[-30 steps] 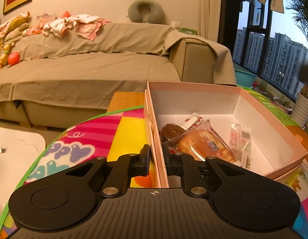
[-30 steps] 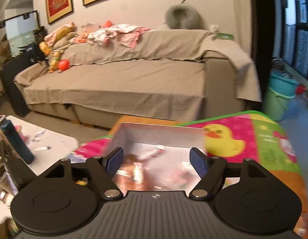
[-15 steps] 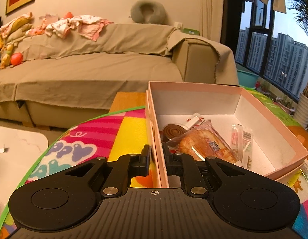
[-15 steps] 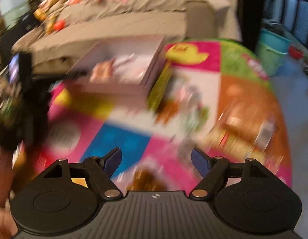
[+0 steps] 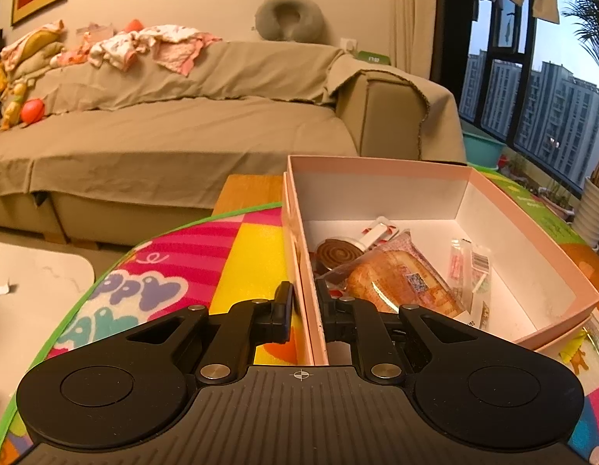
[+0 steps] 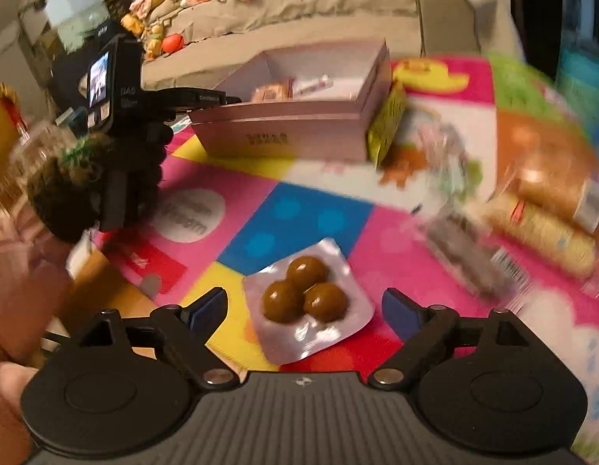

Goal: Organize objects
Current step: 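Grasp the tray of three chocolate balls with the right gripper and lift it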

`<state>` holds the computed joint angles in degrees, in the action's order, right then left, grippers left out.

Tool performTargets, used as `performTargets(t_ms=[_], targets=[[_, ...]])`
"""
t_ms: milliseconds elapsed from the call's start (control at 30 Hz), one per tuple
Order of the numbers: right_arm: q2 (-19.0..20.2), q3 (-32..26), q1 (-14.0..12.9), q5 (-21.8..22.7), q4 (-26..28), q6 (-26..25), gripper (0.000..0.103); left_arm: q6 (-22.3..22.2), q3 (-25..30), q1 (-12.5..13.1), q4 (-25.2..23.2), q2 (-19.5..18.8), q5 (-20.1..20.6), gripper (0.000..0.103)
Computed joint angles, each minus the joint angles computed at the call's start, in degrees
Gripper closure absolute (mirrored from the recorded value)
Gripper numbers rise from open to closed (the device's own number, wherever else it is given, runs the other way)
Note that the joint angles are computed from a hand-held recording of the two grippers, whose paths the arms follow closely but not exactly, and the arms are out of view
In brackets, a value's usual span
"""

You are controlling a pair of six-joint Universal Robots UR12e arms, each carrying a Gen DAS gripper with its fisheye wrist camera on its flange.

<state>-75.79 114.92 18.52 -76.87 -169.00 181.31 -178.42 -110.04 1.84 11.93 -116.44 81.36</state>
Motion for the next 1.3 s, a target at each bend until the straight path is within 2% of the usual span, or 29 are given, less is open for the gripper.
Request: performTargets(t_ms=[33, 100, 233, 267, 333, 400, 467, 600, 800, 1033, 1300], targets=[[0.24, -0.05, 0.71, -2.63, -0.82, -0.78, 0.015, 0.01, -0.01, 0.01, 0.04, 0.01, -0.02, 0.089], [0.8, -0.47, 1.22, -4.48, -0.72, -0.88, 0.015, 0.02, -0.03, 0.02, 0.1, 0.02, -0.06, 0.089], [1.83, -1.26, 1.17, -2.39, 0.29, -0.87, 0.011, -0.98, 0.03, -0.21, 0.37, -0.07, 1.24, 0.089], [2.23, -1.58, 1.35, -2.38, 0.5, -1.34, 0.007, -0.98, 0.03, -0.21, 0.37, -0.07, 1.24, 0.089], [2.97, -2.02, 2.07, -3.64, -0.23, -2.6, 0.006, -0.97, 0.03, -0.21, 0.39, -0.08, 1.28, 0.089], [3.41, -2.6, 2.99, -5.62, 0.15, -4.39, 0.009, -0.97, 0.06, -0.2, 0.46, -0.11, 1.25, 0.089], [3.4, -2.86, 3.43, -6.73, 0.43, -4.79, 0.023, -1.02, 0.04, -0.2, 0.6, -0.12, 1.23, 0.089], [2.61, -2.78, 3.07, -5.29, 1.01, -3.54, 0.027, -1.07, -0.02, -0.16, 1.08, -0.2, 1.23, 0.089], [1.33, -2.28, 3.96, -7.88, -2.46, -3.29, 0.027, -1.1, -0.06, -0.15, 1.35, -0.26, 1.21, 0.089], [0.53, -4.06, 4.58, -10.09, -9.34, -3.47, 0.027, -1.31, -0.15, -0.06, 2.09, -0.44, 0.9, 0.089], [3.91, -10.95, 5.02, -13.12, -13.26, -1.83, 0.027, -1.25, -0.2, 0.03, 3.18, -0.8, 0.4, 0.088]])
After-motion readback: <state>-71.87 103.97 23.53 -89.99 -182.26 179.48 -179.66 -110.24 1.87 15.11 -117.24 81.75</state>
